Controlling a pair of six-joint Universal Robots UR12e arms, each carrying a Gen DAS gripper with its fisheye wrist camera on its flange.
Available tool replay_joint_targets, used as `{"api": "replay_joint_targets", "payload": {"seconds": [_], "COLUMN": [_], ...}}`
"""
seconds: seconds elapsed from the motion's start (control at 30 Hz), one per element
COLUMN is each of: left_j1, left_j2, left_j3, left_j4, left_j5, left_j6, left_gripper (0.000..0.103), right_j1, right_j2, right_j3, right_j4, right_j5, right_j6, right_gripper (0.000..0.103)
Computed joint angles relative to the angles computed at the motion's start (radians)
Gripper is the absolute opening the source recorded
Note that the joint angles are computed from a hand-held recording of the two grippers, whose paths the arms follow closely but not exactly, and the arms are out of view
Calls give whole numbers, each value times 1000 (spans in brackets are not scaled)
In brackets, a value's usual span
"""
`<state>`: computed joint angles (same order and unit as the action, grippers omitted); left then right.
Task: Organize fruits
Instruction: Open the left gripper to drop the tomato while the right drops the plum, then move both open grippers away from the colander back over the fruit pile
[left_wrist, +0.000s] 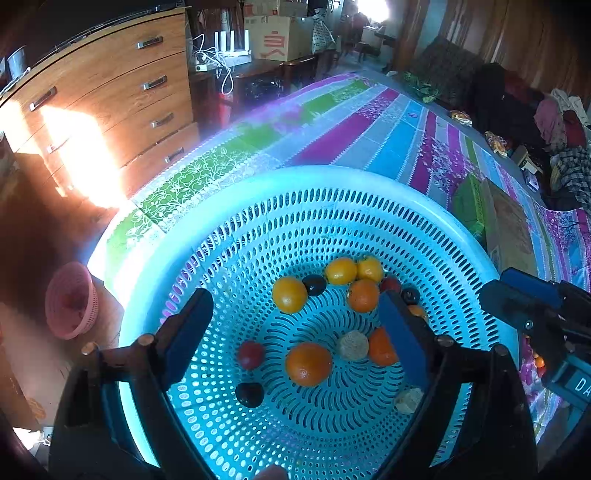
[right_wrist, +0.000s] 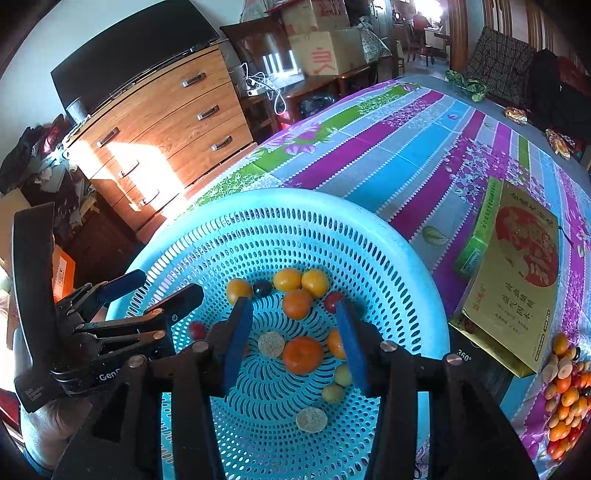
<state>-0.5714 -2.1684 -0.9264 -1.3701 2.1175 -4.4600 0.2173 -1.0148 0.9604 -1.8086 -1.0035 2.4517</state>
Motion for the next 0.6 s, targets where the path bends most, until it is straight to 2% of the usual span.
{"api": "replay_joint_targets", "payload": {"seconds": [0.17,0.3,0.37,0.6], "left_j1": [-4,-18,-28,-66], "left_j2": [2,2,1,-1], "left_j3": [-1,9,16,34], "left_j4": [-6,-32,-47,-31], "left_j5": [17,77,113,196], "left_j6": [-23,-69,-102,-128], "left_gripper": [93,95,100,103], "right_j1": [-2,-14,-23,-62], "right_j2": [-16,-51,-70,-143], "right_j3": [30,89,118,233], "right_j4": [-50,-130,-151,-236], "right_j5": [3,28,42,83], "right_j6": [5,22,22,26], "right_gripper": [51,51,51,52]}}
